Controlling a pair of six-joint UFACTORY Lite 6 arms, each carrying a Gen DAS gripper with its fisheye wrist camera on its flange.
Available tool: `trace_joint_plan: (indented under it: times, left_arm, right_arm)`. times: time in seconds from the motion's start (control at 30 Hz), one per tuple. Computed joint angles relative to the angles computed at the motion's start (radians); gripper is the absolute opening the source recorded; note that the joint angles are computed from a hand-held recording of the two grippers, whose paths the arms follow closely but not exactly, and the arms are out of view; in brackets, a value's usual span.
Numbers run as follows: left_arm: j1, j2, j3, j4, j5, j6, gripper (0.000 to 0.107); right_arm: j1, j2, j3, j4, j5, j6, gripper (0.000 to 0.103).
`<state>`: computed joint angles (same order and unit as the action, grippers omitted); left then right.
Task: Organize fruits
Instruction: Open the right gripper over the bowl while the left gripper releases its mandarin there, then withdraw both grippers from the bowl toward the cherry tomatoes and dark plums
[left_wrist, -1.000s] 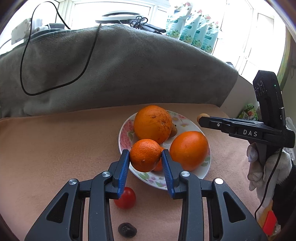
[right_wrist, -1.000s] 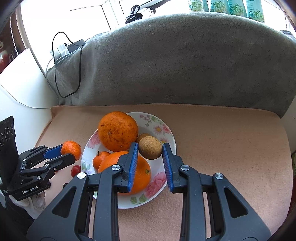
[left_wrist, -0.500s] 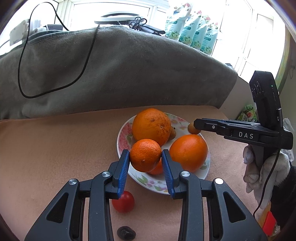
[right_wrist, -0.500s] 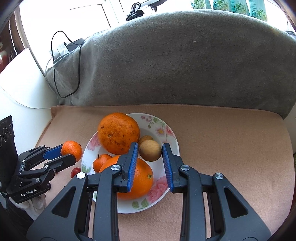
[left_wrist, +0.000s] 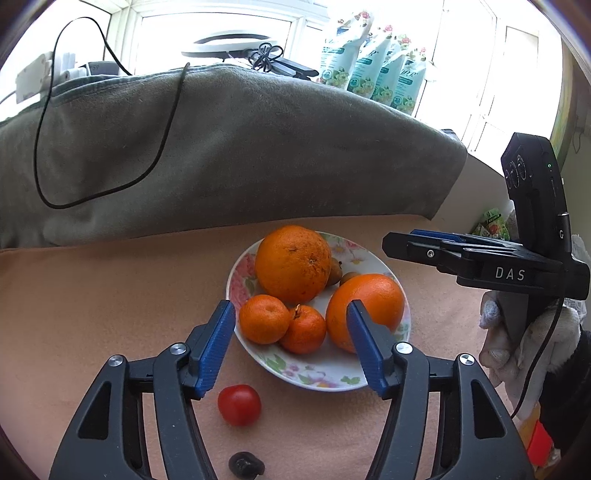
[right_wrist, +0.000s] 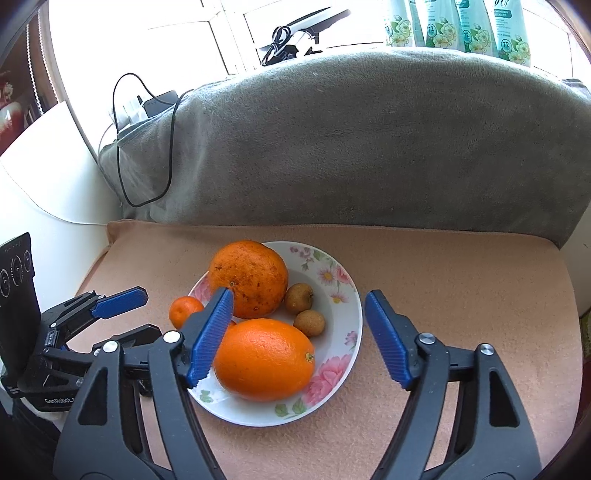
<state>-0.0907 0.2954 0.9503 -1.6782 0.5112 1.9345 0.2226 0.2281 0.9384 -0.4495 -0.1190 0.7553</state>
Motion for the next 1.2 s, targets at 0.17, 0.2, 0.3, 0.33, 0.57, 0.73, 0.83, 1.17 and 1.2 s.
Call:
trace_joint_plan:
  times: [0.17, 0.2, 0.3, 0.33, 0.57, 0.73, 0.83, 1.17, 1.2]
  left_arm:
    - [-0.006, -0.022, -0.014, -0.011, -0.030, -0.004, 0.070]
    - [-0.006, -0.028, -0.019, -0.016, -0.034, -0.001, 0.070]
    - [-0.010, -0.047, -0.029, -0.022, -0.053, 0.007, 0.071]
    - [-0.016, -0.055, -0.033, -0.025, -0.067, 0.008, 0.073]
    - [-0.024, -0.111, -0.076, -0.080, -0.099, 0.063, 0.076]
    - [-0.013, -0.148, -0.103, -0.074, -0.094, 0.060, 0.076]
    - [-0.003, -0.166, -0.116, -0.062, -0.085, 0.053, 0.076]
    - [0.033, -0.242, -0.178, -0.038, -0.057, 0.042, 0.076]
    - [0.038, -0.250, -0.182, -0.032, -0.053, 0.037, 0.076]
  right_arm:
    - [0.024, -0.014, -0.001, 0.292, 0.016, -0.277, 0.086]
    - [0.030, -0.018, -0.002, 0.357, 0.019, -0.337, 0.089]
    - [0.039, -0.033, -0.012, 0.452, 0.016, -0.425, 0.089]
    - [0.044, -0.037, -0.012, 0.532, 0.019, -0.502, 0.089]
    - [0.062, -0.074, -0.036, 0.786, 0.019, -0.735, 0.090]
    - [0.091, -0.119, -0.068, 1.099, 0.010, -1.030, 0.090]
    - [0.117, -0.155, -0.092, 1.260, -0.005, -1.178, 0.090]
    - [0.192, -0.259, -0.169, 1.595, -0.064, -1.463, 0.090]
    - [0.200, -0.265, -0.172, 1.627, -0.071, -1.490, 0.090]
